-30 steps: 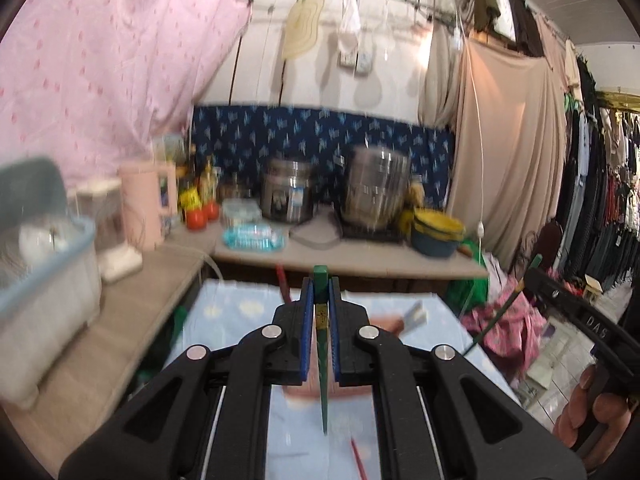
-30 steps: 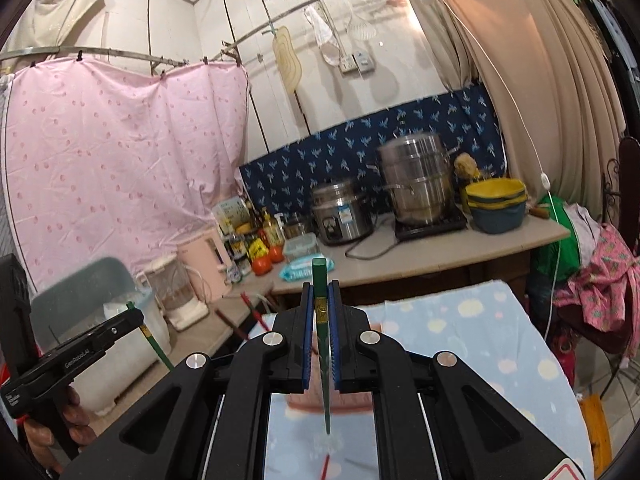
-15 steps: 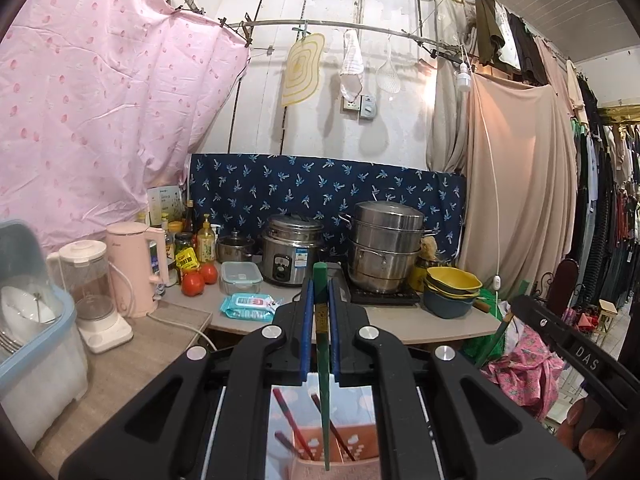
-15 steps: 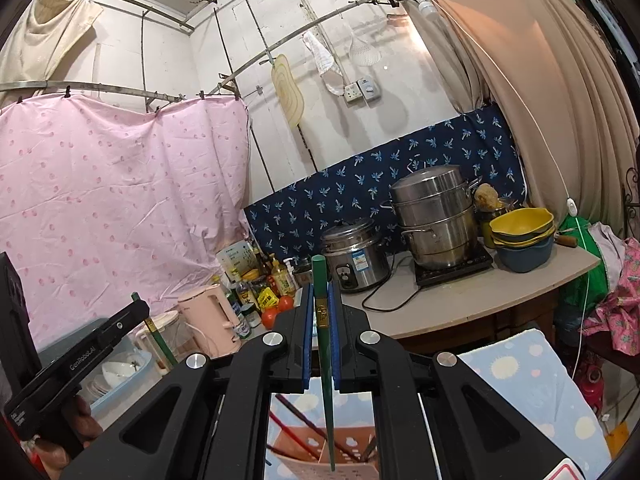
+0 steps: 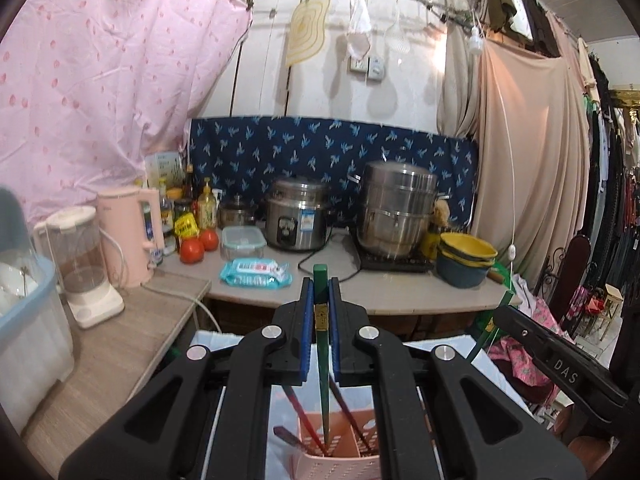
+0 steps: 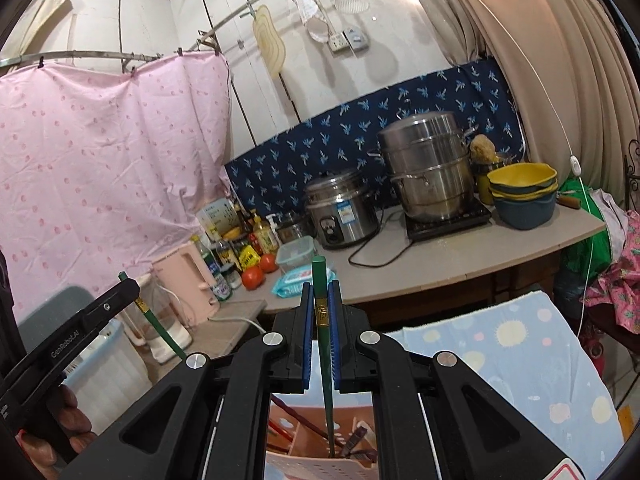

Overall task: Organize utensils
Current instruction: 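Drop the green chopstick into the pink basket with the left tool while the right tool drops its own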

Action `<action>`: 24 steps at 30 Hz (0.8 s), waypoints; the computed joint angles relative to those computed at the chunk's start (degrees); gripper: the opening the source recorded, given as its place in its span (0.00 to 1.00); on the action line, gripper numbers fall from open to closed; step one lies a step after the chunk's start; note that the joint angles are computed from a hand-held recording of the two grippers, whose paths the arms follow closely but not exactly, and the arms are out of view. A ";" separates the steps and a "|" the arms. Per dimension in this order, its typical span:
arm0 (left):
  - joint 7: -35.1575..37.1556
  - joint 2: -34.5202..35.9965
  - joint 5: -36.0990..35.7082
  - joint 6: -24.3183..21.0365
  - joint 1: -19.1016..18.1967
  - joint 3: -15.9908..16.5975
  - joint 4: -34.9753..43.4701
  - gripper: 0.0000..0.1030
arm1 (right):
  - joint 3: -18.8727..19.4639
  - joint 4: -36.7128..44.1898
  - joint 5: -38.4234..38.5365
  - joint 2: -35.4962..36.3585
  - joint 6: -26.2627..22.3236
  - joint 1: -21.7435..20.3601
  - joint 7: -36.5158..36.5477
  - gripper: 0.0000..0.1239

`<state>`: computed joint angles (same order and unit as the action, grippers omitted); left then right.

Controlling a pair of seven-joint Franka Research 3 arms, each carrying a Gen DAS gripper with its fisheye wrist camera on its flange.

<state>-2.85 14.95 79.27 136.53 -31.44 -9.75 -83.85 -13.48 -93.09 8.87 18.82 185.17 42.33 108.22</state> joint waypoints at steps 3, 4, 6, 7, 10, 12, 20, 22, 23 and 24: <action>-0.08 0.19 -0.88 0.09 0.19 -0.03 -0.68 0.07 | -0.67 -0.42 -0.59 0.29 -1.15 0.50 0.34 0.06; -0.06 0.31 -1.29 0.14 0.25 -0.06 -0.83 0.07 | -0.82 -0.45 -0.94 0.42 -1.45 0.58 0.62 0.06; 0.26 0.54 -1.96 0.11 0.24 -0.11 -1.07 0.07 | -0.88 -0.85 -1.66 0.38 -1.86 0.58 1.28 0.06; 0.51 0.65 -2.20 0.07 0.20 -0.11 -1.07 0.07 | -0.69 -1.05 -2.01 0.31 -1.97 0.42 1.55 0.06; 1.51 1.17 -3.36 -0.17 0.03 -0.10 -0.90 0.07 | 0.56 -1.10 -3.06 0.24 -2.86 -0.69 1.84 0.06; 1.51 1.26 -3.56 -0.41 -0.27 -0.01 -1.03 0.07 | 0.08 -1.46 -4.08 0.20 -2.89 -0.38 2.91 0.07; 0.97 0.68 -2.92 -3.02 -1.14 -0.16 -1.83 0.18 | -4.51 -5.26 -6.30 -1.67 -1.02 3.51 6.44 0.22; 0.73 0.33 -2.91 -3.22 -1.15 -0.34 -2.38 0.18 | -4.50 -5.47 -6.42 -1.88 -1.05 3.53 6.39 0.22; 0.69 0.13 -3.04 -3.15 -1.09 -0.48 -2.68 0.19 | -5.15 -6.07 -6.70 -2.24 -0.85 4.17 6.59 0.22; 0.75 -0.01 -3.16 -3.32 -1.09 -0.62 -2.91 0.19 | -5.91 -6.63 -6.98 -2.59 -0.68 4.90 6.80 0.22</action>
